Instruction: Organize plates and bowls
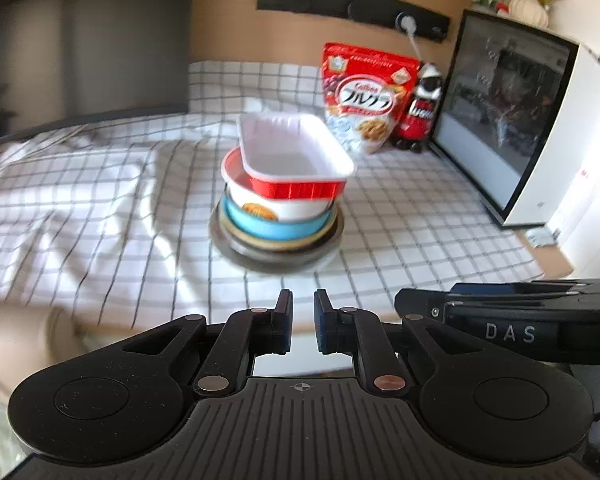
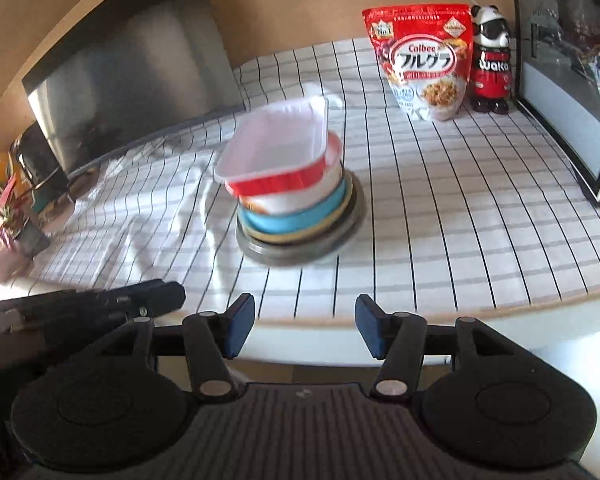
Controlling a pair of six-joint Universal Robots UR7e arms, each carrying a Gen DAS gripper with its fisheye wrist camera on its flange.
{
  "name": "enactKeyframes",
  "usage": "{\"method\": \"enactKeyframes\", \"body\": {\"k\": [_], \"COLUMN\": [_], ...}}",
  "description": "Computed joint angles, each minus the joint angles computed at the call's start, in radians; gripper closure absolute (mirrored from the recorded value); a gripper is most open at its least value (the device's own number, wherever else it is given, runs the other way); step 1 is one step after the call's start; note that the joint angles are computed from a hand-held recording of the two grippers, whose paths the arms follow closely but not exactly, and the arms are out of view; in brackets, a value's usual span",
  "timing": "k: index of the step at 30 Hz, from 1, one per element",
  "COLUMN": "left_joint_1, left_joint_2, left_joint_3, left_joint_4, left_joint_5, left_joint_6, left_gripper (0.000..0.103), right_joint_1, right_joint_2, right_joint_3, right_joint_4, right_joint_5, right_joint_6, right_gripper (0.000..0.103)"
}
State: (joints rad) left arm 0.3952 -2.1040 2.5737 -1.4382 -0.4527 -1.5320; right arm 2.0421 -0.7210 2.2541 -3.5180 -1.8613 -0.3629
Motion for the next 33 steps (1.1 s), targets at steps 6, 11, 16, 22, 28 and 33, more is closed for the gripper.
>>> {"method": "enactKeyframes", "body": {"k": [6, 11, 16, 22, 28, 33], "left_joint_1": [-0.115, -0.147, -0.148, -0.144, -0.136, -0.137], "left_joint_2": [0.010, 0.014, 0.036, 0.053, 0.048, 0.047], "left_joint_3": [-0.016, -0.020, -0.029, -0.035, -0.029, -0.028], "left_joint_4": [0.201, 0.234, 0.242, 0.238, 0.216, 0.216], "left_joint_5": [-0.095, -0.131, -0.139, -0.132, -0.128, -0.130], "left_joint_6": [-0.245, -0.307, -0.324, -0.326, -0.313, -0.316], "left_gripper": [0.089, 0.089, 0.089, 0.089, 0.089, 0.089], "right_joint_1": [0.003, 0.002, -0.001, 0.001, -0.002, -0.004], "right_joint_2": [-0.029, -0.049, -0.053, -0.056, -0.055, -0.057], "right_joint_3": [0.069, 0.084, 0.081, 0.075, 0.067, 0.069], "right_joint_4": [-0.039, -0.027, -0.006, 0.010, 0.021, 0.020], "right_joint_5": [0.006, 0.007, 0.004, 0.010, 0.000, 0.000], "right_joint_6": [-0.040, -0.042, -0.041, -0.047, -0.047, -0.048], "right_gripper": [0.047, 0.047, 0.046, 0.046, 0.046, 0.046]}}
